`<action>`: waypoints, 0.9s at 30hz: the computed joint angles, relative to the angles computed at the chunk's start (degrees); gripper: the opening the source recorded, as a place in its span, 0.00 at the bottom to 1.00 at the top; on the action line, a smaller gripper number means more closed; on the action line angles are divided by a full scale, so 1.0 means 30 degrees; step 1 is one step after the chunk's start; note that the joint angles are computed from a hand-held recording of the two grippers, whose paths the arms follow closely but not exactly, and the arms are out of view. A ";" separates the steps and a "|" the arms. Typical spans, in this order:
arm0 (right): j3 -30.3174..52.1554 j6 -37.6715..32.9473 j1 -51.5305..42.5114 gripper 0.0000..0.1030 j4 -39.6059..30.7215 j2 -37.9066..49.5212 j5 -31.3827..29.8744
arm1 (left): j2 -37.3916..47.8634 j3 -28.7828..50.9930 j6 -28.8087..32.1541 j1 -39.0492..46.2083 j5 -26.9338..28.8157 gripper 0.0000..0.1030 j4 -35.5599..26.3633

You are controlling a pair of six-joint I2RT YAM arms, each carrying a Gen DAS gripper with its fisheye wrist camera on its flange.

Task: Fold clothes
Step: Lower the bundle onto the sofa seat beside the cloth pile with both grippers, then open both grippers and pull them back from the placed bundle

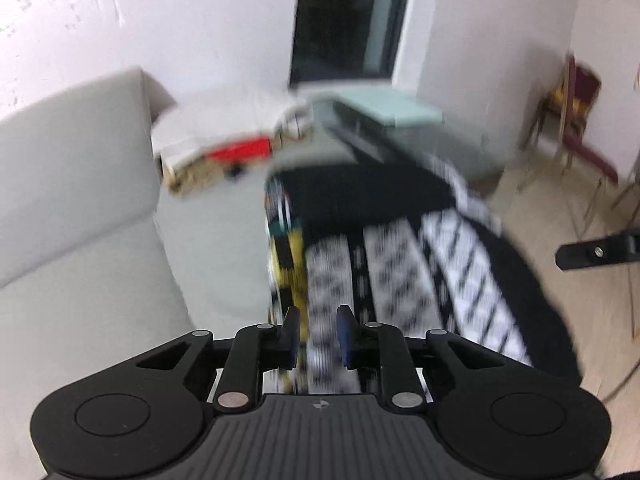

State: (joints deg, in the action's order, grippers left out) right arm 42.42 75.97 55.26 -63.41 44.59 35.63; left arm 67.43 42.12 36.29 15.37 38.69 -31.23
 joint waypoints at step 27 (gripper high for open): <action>-0.1867 -0.1803 -0.1576 0.19 0.2274 0.2012 -0.2022 | 0.5391 0.3074 -0.5001 -0.7642 -0.7368 0.35 0.5252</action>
State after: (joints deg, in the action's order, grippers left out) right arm 36.82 70.56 50.53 -56.59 50.63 29.57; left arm 83.61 51.34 21.29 -7.55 16.59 -15.47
